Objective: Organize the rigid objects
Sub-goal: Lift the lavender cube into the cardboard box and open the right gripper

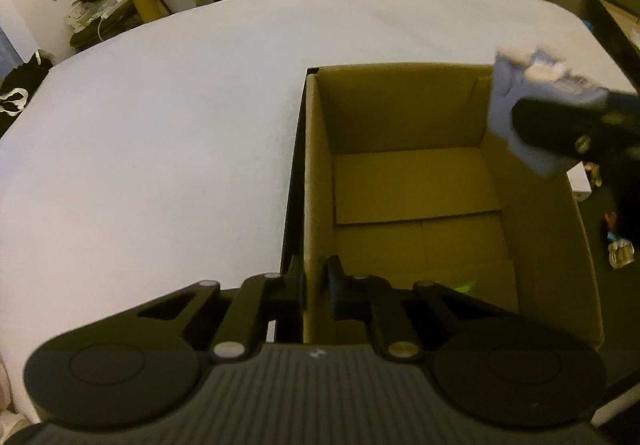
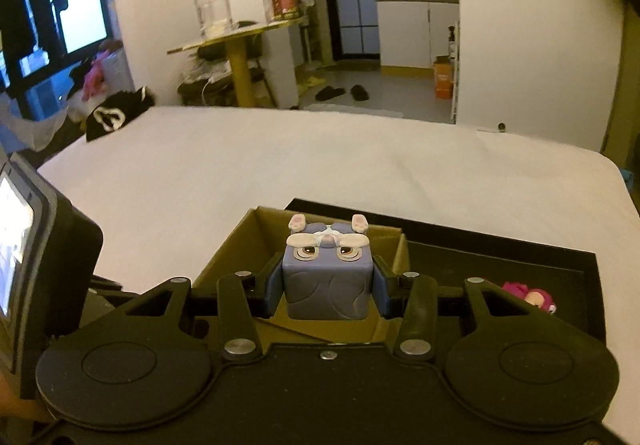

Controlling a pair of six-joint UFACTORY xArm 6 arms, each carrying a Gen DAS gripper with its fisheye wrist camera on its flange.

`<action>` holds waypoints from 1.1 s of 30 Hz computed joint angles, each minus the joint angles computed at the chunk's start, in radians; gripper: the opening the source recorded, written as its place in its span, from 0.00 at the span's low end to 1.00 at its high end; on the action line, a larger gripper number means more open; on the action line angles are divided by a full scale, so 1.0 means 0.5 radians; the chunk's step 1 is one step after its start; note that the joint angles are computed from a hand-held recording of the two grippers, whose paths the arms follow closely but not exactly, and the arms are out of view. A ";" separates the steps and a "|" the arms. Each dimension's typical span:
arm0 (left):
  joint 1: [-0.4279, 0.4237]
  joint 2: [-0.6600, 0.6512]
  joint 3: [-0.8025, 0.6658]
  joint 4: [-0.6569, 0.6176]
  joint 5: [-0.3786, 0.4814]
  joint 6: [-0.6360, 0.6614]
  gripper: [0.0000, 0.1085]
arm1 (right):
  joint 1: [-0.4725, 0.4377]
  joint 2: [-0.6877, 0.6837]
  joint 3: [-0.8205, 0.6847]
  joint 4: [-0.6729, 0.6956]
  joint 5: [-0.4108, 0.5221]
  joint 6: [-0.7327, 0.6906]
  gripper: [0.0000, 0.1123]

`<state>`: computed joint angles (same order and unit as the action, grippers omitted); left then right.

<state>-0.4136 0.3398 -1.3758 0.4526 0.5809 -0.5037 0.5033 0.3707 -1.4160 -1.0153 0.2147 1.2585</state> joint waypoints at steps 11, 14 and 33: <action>0.039 0.009 0.047 -0.159 -0.212 0.087 0.07 | 0.043 0.165 -0.151 0.469 -0.025 -0.408 0.39; 0.046 0.020 0.037 -0.199 -0.214 0.110 0.08 | 0.039 0.213 -0.208 0.462 -0.033 -0.342 0.41; 0.040 0.012 0.015 -0.139 -0.171 0.076 0.08 | 0.008 -0.070 0.116 0.276 0.018 -0.113 0.42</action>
<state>-0.3935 0.3460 -1.3684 0.3833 0.4954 -0.4656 0.5074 0.3359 -1.3580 -0.8771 0.2235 1.2020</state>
